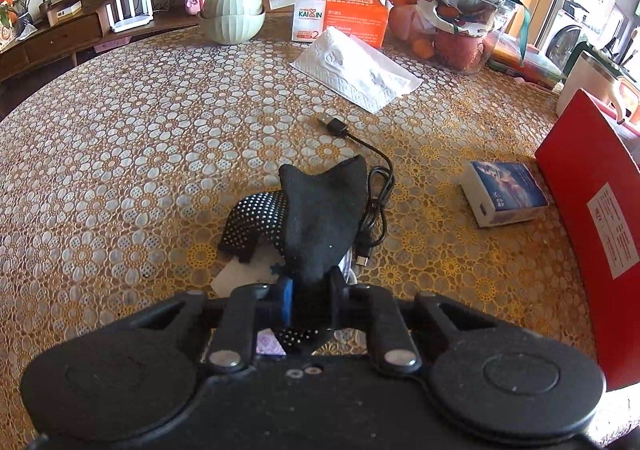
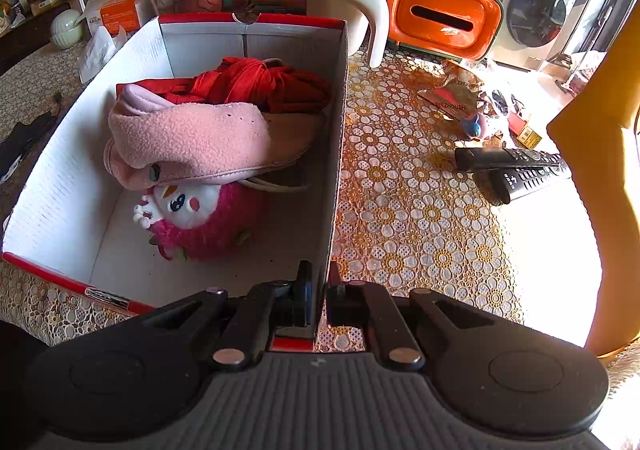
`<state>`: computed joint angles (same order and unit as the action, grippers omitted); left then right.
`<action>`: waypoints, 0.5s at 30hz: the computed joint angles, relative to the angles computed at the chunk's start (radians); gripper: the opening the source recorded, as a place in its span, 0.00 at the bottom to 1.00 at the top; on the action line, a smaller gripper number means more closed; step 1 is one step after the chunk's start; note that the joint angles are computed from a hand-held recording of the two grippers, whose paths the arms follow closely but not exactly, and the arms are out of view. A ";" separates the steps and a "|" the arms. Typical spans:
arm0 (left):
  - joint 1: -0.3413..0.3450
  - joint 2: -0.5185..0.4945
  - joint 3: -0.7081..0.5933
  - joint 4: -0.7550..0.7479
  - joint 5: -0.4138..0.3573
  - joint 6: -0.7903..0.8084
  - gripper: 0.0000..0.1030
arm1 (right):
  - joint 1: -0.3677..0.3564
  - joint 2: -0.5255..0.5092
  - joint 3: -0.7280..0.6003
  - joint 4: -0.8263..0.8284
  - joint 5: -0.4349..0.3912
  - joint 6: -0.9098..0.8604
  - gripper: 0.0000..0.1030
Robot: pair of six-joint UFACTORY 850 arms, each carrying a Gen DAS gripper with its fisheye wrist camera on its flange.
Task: Organize objects
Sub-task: 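Grasp the black polka-dot socks with the left gripper and lift, then carry the black socks into the shoebox and open the left gripper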
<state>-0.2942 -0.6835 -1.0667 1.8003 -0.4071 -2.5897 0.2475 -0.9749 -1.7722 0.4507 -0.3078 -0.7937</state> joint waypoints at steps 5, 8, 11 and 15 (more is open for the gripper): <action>-0.009 0.021 -0.014 -0.192 -0.027 0.184 0.07 | 0.000 0.000 0.000 0.001 0.000 -0.001 0.06; -0.015 0.053 0.004 -0.153 -0.041 0.141 0.07 | 0.000 0.000 0.001 0.005 0.001 -0.004 0.06; -0.028 0.091 0.020 -0.110 -0.066 0.116 0.07 | 0.000 0.000 0.001 0.004 0.001 -0.004 0.06; -0.046 0.132 0.026 -0.062 -0.086 0.091 0.07 | 0.000 0.000 0.001 0.005 0.002 -0.005 0.06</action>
<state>-0.3405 -0.5517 -1.0410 1.7383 -0.4929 -2.4991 0.2472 -0.9745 -1.7707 0.4557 -0.3063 -0.7982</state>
